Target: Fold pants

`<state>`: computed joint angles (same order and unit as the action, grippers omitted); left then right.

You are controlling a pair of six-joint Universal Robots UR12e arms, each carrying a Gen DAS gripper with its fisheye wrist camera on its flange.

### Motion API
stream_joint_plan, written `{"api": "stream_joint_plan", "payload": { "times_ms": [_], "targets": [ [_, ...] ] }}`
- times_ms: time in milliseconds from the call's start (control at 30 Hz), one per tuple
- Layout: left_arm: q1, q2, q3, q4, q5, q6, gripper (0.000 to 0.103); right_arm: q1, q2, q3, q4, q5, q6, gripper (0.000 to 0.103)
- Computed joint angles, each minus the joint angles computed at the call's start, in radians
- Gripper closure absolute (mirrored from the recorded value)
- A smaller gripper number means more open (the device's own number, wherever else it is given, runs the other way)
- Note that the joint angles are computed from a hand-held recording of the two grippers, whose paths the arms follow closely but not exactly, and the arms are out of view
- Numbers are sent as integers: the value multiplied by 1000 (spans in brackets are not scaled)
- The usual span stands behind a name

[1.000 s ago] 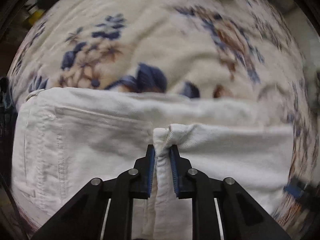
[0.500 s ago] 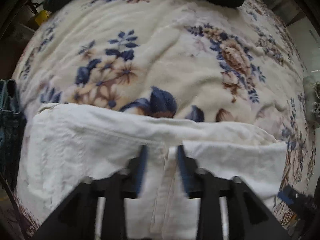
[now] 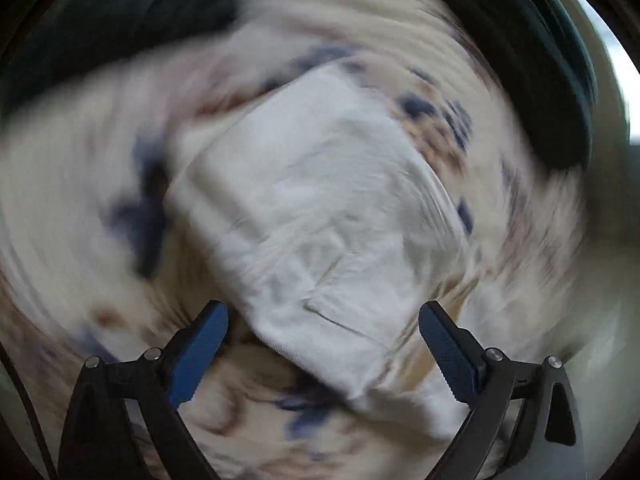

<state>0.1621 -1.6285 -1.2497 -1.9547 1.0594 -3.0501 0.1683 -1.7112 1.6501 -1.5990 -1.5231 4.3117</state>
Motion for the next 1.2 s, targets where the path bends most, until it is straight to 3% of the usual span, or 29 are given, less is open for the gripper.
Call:
{"api": "stream_joint_plan", "payload": {
  "times_ms": [33, 100, 133, 233, 300, 400, 433, 500, 633, 700, 833, 933, 1033, 1200],
  "targets": [
    [36, 17, -54, 13, -85, -103, 5, -1, 0, 4, -11, 13, 8, 10],
    [77, 45, -152, 61, -186, -270, 6, -2, -1, 10, -29, 34, 19, 10],
    [87, 52, -191, 89, -216, -316, 6, -3, 1, 11, -31, 45, 20, 10],
    [85, 63, -248, 189, -235, -397, 7, -1, 9, 8, -23, 63, 11, 10],
    [64, 61, -245, 245, -229, -404, 7, 0, 16, 8, -20, 77, -4, 10],
    [30, 51, -217, 313, -210, -371, 12, 8, 27, 7, 3, 78, -19, 10],
    [18, 48, -212, 336, -191, -363, 19, 11, 29, 7, 7, 75, -20, 10],
    [3, 37, -206, 375, -158, -348, 48, 15, 29, 10, 7, 72, -13, 10],
    [-12, 31, -201, 387, -144, -299, 67, 14, 14, 34, -3, 79, -8, 10],
    [-30, 35, -167, 382, -106, -197, 80, 16, 19, 31, -4, 72, -1, 10],
    [-61, 65, -116, 384, -85, -19, 84, 14, 29, 24, 12, 52, -20, 10],
    [-79, 92, -97, 378, -101, 61, 85, 17, 27, 28, -2, 47, -21, 10],
    [-100, 115, -83, 366, -116, 112, 86, 15, 4, 52, -34, 57, -19, 10],
    [-173, 160, -77, 385, -118, 162, 86, -13, -82, 125, -98, 87, -19, 10]
  ]
}}
